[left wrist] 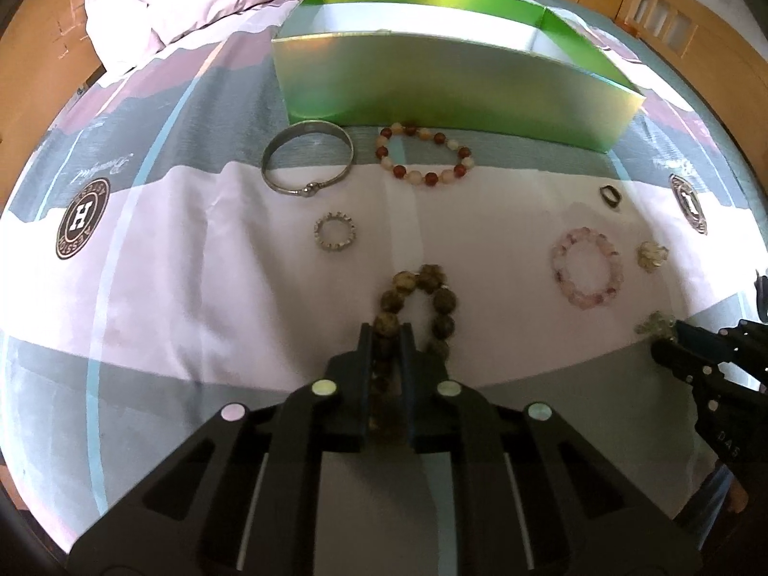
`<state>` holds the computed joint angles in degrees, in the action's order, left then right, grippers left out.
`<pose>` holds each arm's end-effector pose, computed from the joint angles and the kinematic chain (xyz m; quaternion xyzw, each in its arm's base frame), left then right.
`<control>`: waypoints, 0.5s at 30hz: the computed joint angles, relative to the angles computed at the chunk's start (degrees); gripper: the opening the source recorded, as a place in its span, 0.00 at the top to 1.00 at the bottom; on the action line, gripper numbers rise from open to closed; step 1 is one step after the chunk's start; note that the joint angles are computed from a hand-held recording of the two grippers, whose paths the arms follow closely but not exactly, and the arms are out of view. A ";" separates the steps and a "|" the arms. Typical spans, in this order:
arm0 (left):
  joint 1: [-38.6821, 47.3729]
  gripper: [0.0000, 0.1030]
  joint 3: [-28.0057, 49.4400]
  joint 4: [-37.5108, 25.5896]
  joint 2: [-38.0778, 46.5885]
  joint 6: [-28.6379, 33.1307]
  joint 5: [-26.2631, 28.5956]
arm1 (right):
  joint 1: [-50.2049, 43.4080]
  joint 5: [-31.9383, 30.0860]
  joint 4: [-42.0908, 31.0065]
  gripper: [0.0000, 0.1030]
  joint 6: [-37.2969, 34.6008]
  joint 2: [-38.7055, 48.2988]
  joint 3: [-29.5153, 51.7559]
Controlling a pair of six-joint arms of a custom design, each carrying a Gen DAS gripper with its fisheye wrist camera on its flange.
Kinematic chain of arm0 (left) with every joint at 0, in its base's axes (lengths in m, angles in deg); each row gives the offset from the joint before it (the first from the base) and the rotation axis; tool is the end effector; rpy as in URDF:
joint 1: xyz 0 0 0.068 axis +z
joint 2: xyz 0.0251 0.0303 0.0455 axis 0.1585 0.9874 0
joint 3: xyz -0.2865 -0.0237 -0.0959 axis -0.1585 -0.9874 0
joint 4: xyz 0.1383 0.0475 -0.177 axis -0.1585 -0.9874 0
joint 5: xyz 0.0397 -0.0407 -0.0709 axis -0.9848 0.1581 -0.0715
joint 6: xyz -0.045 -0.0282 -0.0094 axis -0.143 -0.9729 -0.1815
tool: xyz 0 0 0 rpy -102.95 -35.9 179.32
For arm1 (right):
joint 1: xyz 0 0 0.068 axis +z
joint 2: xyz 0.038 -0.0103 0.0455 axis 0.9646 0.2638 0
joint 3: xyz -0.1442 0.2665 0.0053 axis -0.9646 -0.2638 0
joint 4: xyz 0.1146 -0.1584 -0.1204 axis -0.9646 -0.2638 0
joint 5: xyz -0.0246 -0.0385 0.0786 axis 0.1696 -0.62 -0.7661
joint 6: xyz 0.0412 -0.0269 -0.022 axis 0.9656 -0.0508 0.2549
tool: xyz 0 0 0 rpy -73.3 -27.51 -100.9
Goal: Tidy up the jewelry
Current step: 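Carry the green pendant with the right tool toward the box while the left tool holds the bracelet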
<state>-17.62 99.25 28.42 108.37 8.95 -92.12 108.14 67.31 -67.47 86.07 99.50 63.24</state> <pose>0.1459 -0.0647 0.1136 -0.0654 0.9714 -0.0048 0.2284 0.1660 0.1092 0.1001 -0.2367 0.9446 0.0697 0.2164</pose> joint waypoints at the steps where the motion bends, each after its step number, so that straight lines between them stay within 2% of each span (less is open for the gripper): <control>1: -1.19 0.90 0.29 -2.05 -2.18 -0.78 -0.85 | -0.15 -0.34 -0.56 0.86 0.13 -1.10 -0.12; 2: -2.34 0.90 0.78 -4.38 -4.36 -1.50 -1.82 | -0.42 -0.74 -1.60 0.93 0.16 -2.51 -0.05; 7: -5.69 0.90 4.09 -16.18 -14.87 -3.54 -4.84 | -0.93 -1.52 -6.85 0.93 0.63 -9.72 0.87; 12: -5.40 0.90 4.72 -19.68 -18.66 -4.34 -4.21 | -3.71 -4.29 -9.44 0.93 0.66 -12.81 1.35; 15: -6.78 0.90 5.73 -22.67 -20.90 -5.47 -5.40 | -3.10 -3.14 -11.52 0.93 0.13 -14.63 1.96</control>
